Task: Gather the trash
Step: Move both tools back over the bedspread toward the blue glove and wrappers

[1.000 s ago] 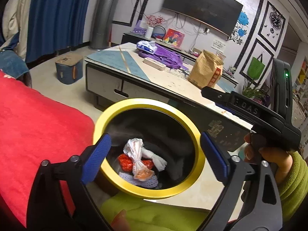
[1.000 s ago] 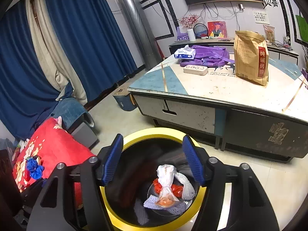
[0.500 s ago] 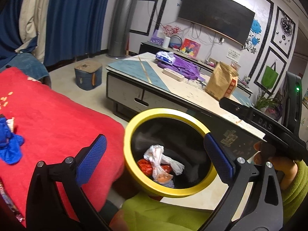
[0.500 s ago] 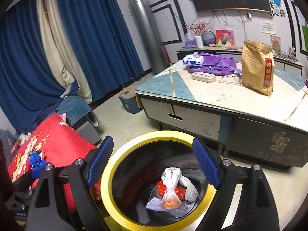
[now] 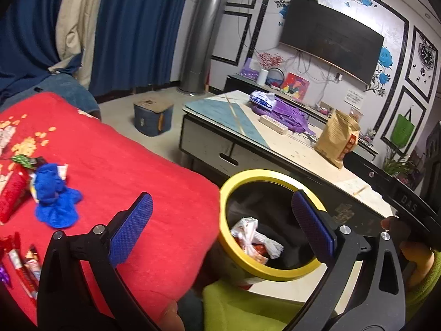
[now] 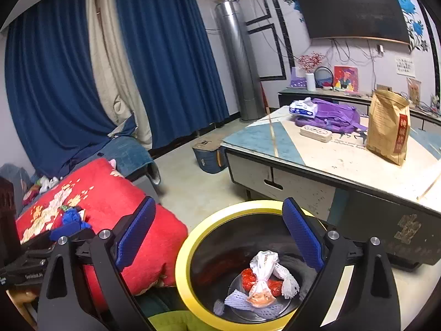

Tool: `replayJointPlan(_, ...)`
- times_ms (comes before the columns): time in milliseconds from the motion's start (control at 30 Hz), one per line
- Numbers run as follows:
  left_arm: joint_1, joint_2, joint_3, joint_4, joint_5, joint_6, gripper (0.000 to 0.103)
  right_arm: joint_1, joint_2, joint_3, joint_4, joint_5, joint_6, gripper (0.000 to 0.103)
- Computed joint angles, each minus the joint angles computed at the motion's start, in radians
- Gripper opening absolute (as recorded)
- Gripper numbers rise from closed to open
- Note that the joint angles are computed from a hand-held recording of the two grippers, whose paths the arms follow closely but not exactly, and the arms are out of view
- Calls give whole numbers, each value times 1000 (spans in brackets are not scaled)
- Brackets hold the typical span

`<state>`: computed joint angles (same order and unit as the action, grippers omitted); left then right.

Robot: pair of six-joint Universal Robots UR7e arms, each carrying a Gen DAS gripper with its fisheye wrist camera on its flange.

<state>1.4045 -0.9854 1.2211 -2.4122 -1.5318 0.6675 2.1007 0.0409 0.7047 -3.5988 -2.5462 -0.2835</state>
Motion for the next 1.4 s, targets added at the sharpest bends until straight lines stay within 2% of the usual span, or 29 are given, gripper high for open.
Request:
replayJointPlan(600, 27, -22, -13, -113, 31, -2, 92, 34, 84, -145, 110, 55, -55, 92)
replayJointPlan(867, 44, -15, -51, -150, 55, -12, 92, 50, 121, -203, 178, 108, -88, 92)
replayJointPlan(1133, 54, -12, -79, -205, 71, 3, 92, 65, 180, -312, 317, 164, -87, 92)
replayJointPlan(1400, 77, 4, -151, -211, 82, -11, 92, 77, 265, -478, 482, 230, -91, 92)
